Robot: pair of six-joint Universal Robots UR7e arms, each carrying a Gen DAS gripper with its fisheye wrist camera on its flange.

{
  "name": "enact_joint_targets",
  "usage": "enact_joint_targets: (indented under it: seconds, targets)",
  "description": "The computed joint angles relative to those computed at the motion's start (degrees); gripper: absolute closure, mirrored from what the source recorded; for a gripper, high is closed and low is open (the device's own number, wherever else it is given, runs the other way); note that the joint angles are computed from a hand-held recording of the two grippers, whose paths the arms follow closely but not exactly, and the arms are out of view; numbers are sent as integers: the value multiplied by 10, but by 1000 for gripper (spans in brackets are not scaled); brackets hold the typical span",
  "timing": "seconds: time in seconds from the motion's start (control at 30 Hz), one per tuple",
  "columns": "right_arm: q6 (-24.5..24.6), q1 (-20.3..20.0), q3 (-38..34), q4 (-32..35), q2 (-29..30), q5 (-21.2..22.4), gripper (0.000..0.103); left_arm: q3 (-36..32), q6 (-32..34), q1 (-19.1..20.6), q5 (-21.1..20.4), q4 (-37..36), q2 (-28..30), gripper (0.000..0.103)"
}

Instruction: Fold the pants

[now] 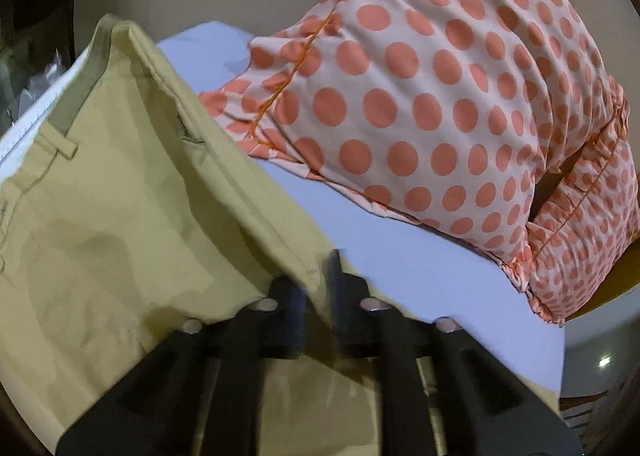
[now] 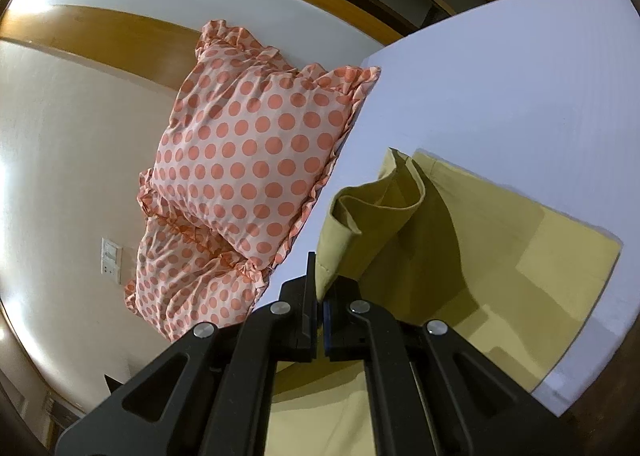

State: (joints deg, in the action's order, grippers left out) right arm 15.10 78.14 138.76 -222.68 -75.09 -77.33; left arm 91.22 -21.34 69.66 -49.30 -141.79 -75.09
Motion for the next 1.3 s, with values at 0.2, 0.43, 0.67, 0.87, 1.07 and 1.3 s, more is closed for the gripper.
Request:
enact_joint_targets:
  seconds: [0.2,0.43,0.67,0.87,1.07,1.3]
  targets:
    - [-2,-7,27,-35,-26,-3,101,204,47,-108,77,-78,-164,93]
    - [9,-53,82,-45,-59,-26,101,406,-201,-226,140,156,-401,89]
    - [11,-88,95,-37,-56,-21,101,449,-213,-228,128,143,-435,87]
    - [6,-91,109,-40,-64,-36,101,459,-185,-220,113,119,-443,88]
    - [-31,-26,102,-64,-58,-169,81,461,-160,-215,106,108,-445,86]
    - [-90,12,91,-148,-19,-276,35,487,-140,-260,98,126,-492,57]
